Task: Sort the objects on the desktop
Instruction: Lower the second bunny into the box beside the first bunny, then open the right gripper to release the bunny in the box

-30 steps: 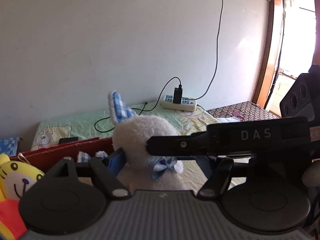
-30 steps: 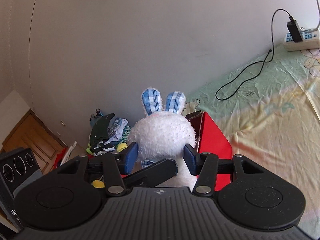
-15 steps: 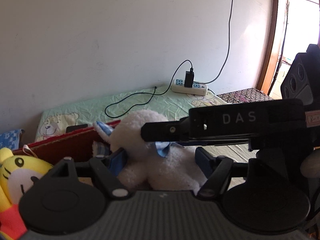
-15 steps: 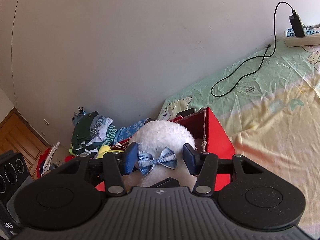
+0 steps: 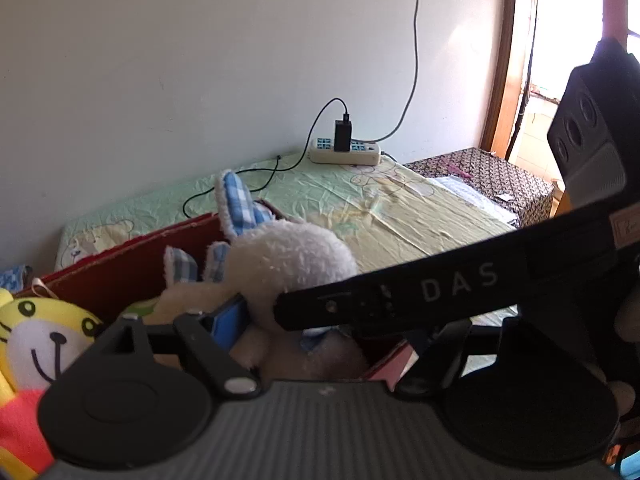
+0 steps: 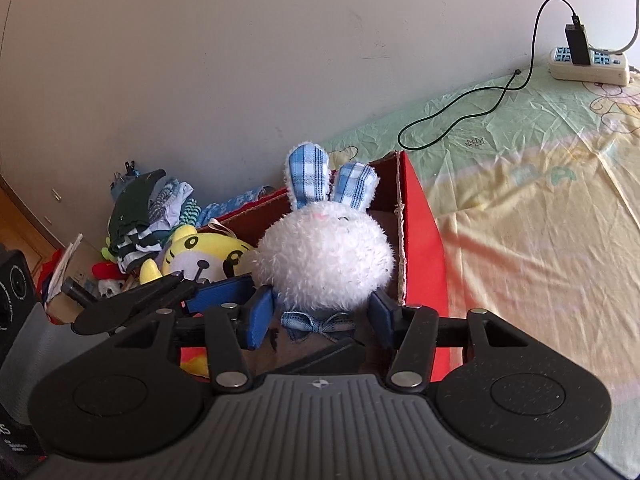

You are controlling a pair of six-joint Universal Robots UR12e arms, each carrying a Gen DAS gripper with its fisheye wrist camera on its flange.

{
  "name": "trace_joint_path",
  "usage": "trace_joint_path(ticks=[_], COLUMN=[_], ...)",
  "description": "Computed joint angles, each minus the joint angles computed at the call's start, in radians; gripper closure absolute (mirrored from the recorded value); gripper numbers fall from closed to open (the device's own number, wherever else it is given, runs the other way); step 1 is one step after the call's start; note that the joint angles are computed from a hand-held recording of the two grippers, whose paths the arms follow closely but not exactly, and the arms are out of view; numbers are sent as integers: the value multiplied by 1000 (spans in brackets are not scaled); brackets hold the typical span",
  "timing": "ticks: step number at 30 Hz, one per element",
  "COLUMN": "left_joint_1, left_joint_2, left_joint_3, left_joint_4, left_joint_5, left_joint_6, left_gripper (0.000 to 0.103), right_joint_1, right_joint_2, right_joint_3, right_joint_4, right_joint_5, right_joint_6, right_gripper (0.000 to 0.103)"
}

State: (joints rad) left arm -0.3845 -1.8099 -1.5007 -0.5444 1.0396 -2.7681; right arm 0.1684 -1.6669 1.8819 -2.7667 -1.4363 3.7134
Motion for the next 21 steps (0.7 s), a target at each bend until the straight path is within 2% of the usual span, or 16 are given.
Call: trace_joint_path(ticks=[3,6,11,12,14,15,16,18,21], left_joint_1=[-3,-1,6,6,6,6,3,0,7], left_joint_2=[-2,-2,15,18,22,23,23,23,25], left_joint_3=[1,4,-15,-21,-26,-27,-29,-30,-32], left_joint_4=[6,-9,-47,-43,-42,-42,-37,-35,-69], left_joint_5=[0,-6,-21,-22,-25,-28,-20,12,8], left_joint_6=[-3,-10,7,11,11,10,10,12,18], left_gripper=[25,24,24,24,24,24,26,27,27], right_joint_1=[4,10,15,11,-3,-9,-13,-12,-11], right_joint_2=[-5,-6,0,4,16,24,35,49,57], right_joint_3=[-3,-3,7,5,-5,-11,-20,-36,-48], right_joint_4=[9,1,-114,-131,-151,-159,-158,-128,-66], right_joint_5=[-29,-57,-124,-124,-94,-75,-59,-55,-39], right_joint_6=[-30,-5,37,48,59,60,57,44,33], right_gripper=[44,42,36,39,52,66,73,76,77])
